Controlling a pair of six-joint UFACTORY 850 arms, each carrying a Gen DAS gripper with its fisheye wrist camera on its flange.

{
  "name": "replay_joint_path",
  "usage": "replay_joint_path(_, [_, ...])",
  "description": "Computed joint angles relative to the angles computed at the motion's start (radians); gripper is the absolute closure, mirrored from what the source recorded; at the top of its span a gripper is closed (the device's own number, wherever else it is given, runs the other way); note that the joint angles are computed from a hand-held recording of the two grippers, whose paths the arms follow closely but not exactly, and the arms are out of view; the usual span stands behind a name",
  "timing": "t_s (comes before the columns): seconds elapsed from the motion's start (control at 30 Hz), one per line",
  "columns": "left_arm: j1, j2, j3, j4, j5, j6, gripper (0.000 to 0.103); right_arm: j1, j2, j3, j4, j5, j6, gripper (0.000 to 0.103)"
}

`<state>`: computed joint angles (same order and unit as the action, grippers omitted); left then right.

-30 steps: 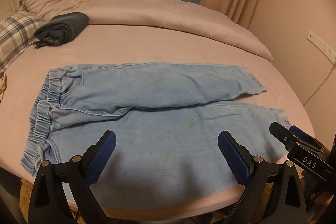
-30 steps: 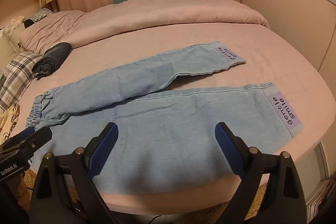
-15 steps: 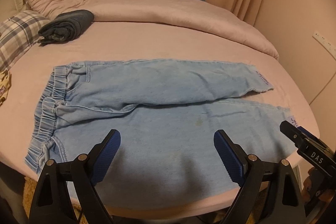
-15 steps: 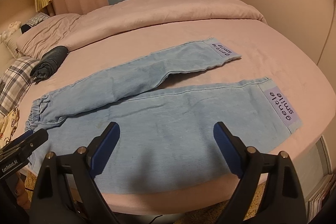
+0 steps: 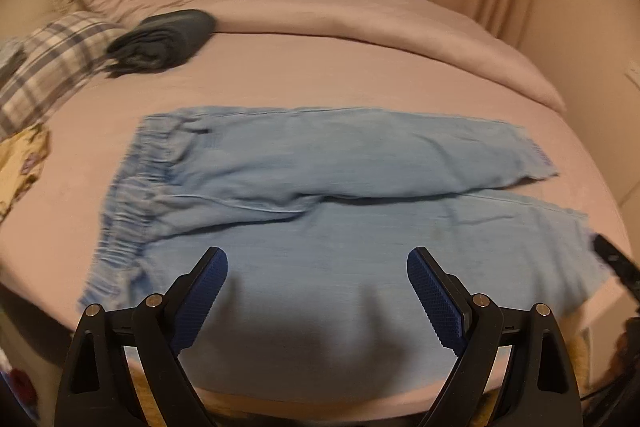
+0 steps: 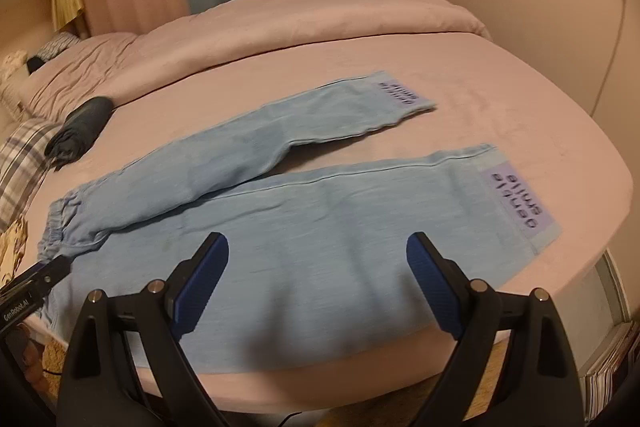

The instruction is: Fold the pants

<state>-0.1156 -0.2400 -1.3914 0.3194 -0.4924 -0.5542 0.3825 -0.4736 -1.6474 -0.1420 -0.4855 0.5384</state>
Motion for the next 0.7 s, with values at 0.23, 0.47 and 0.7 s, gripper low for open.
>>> replay_joint_path(0.23, [0.086, 0.005, 0.016, 0.140, -0.105, -0.229, 0.011, -0.092, 0.020, 0.068, -0.245, -0.088, 0.337, 0.012])
replay_joint_path(0.47, [0.163, -0.024, 0.024, 0.116, -0.185, -0.285, 0.008, -0.201, 0.045, 0.140, -0.213, -0.072, 0.370, 0.012])
replay_joint_path(0.7, [0.214, -0.029, 0.057, -0.184, -0.088, -0.062, 0.020, -0.264, -0.013, 0.122, 0.084, -0.040, 0.148, 0.024])
